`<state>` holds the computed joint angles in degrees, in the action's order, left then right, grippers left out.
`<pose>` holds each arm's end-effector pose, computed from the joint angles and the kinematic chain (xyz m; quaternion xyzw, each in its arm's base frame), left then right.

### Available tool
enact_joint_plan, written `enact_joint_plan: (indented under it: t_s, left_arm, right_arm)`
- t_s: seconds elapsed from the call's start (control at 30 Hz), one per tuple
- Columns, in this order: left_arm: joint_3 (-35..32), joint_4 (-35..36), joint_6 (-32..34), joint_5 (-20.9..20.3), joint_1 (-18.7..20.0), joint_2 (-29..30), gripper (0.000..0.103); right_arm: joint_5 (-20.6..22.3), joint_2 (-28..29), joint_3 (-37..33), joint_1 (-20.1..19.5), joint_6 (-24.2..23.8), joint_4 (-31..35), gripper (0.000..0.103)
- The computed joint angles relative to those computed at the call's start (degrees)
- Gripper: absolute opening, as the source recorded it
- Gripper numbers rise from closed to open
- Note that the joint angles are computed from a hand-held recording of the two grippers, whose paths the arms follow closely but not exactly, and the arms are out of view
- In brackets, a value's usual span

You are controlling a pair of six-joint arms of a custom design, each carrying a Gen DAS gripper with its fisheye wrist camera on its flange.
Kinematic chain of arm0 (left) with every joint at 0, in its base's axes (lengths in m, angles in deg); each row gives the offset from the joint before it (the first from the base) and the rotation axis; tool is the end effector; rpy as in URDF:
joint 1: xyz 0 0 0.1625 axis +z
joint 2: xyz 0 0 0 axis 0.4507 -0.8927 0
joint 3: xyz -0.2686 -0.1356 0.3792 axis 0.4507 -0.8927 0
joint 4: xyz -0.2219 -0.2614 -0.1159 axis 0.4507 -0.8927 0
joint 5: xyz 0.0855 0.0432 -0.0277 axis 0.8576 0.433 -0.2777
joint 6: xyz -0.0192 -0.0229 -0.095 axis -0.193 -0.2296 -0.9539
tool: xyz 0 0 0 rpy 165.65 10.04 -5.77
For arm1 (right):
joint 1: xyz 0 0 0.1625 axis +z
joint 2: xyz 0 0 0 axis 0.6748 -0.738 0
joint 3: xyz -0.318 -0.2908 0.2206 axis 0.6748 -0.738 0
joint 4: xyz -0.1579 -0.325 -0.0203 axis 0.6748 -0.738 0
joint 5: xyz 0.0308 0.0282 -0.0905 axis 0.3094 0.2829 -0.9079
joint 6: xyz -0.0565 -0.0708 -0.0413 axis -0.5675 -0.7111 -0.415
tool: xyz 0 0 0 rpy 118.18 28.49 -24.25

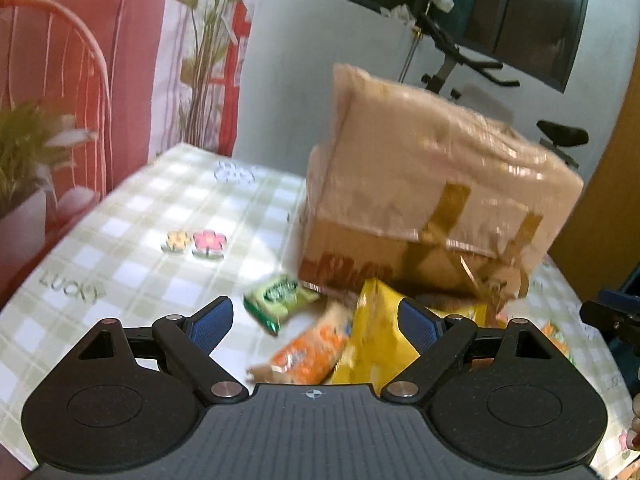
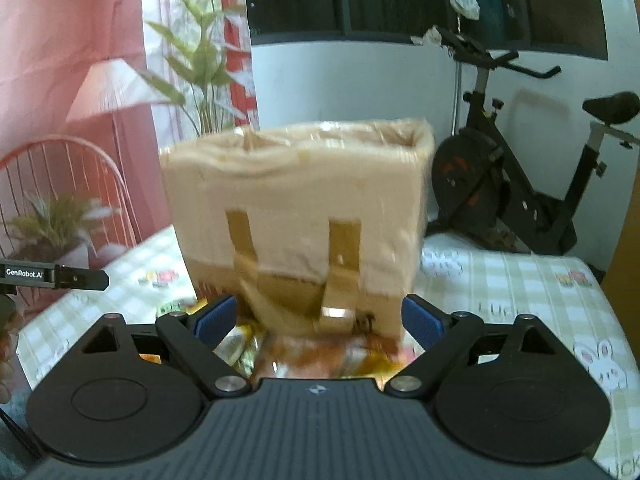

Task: Organize snacks
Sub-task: 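Grasp the green corn snack bag with the right tool while the left tool grasps the yellow chip bag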

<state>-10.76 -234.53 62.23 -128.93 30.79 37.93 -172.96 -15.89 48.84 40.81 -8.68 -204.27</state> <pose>-0.2684 -0.8009 0.0462 0.1399 0.8603 -0.4175 0.2570 0.0408 -0.7729 0.3212 0.2772 -0.8359 0.4241 0.2109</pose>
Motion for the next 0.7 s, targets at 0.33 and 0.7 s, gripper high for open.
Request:
enact_joint_plan:
  t_s: [0.33,0.7]
  left_arm:
    - [3.0,0.7,-1.5,-1.9,0.1,-0.1,0.091]
    - [0.0,5.5,2.0,-7.1,0.3,1.5,0.091]
  right_arm:
    - [-8.4,0.8,2.1,-1.3,1.1,0.9,0.091]
    - [-8.1,1.0,2.0,-2.6,4.1,4.3,0.091]
